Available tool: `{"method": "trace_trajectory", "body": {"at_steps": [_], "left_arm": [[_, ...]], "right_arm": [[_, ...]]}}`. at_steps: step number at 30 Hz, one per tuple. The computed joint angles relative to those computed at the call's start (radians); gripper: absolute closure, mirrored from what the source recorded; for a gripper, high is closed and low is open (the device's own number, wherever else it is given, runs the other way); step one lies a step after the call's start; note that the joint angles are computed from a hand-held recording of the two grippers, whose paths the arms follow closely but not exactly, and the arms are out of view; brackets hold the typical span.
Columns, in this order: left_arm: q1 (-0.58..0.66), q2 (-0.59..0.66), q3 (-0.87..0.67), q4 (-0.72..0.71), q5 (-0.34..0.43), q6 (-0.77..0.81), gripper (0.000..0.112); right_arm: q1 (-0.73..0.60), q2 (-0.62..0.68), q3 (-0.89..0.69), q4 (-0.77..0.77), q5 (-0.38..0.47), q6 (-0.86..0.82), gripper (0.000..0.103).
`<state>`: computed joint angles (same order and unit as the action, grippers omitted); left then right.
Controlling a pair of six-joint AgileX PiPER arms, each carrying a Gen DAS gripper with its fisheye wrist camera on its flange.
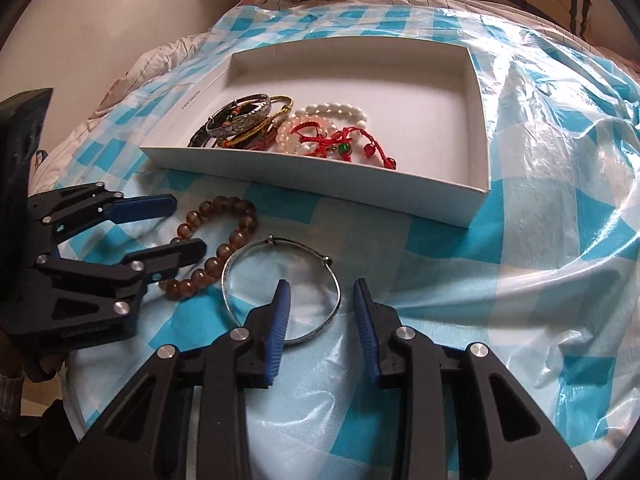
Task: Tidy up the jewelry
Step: 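Grasp the brown bead bracelet with left gripper while right gripper grasps the open silver bangle, then carry the brown bead bracelet over the tray with left gripper while right gripper carries the bangle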
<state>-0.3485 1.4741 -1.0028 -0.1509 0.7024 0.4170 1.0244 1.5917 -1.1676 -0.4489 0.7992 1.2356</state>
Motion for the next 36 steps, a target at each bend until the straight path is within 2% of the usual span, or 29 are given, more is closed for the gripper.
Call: {"method": "trace_trajectory", "body": {"at_steps": [1,2,4,6,9,12,19,23,27,36], "left_arm": [[-0.018,-0.011,0.017,0.006,-0.014,0.011,0.086],[-0.034,-0.021,0.02,0.012,-0.002,0.016,0.102],[-0.036,-0.046,0.025,-0.014,0.02,0.031,0.102],[-0.018,-0.079,0.035,-0.038,0.038,0.032,0.102],[0.032,-0.152,0.043,-0.089,0.081,0.056,0.102],[0.075,-0.233,0.039,-0.124,0.129,0.077,0.102],[0.215,-0.396,-0.013,-0.247,0.275,0.146,0.102],[0.258,-0.462,-0.047,-0.265,0.341,0.165,0.102],[0.283,-0.509,-0.071,-0.278,0.384,0.171,0.102],[0.349,-0.556,-0.109,-0.329,0.438,0.206,0.102]], "right_arm": [[0.003,-0.012,0.016,-0.003,-0.018,0.02,0.086],[0.002,-0.028,0.038,-0.006,-0.042,0.044,0.09],[-0.01,-0.086,0.112,-0.008,-0.136,0.119,0.095],[-0.003,-0.146,0.173,-0.056,-0.207,0.235,0.096],[0.055,-0.21,0.207,-0.195,-0.223,0.428,0.096],[0.127,-0.25,0.205,-0.319,-0.194,0.583,0.096],[0.308,-0.311,0.148,-0.5,-0.023,0.766,0.096],[0.409,-0.311,0.076,-0.562,0.101,0.791,0.096],[0.483,-0.296,0.015,-0.604,0.186,0.802,0.096],[0.53,-0.272,-0.062,-0.641,0.244,0.779,0.096]]}}
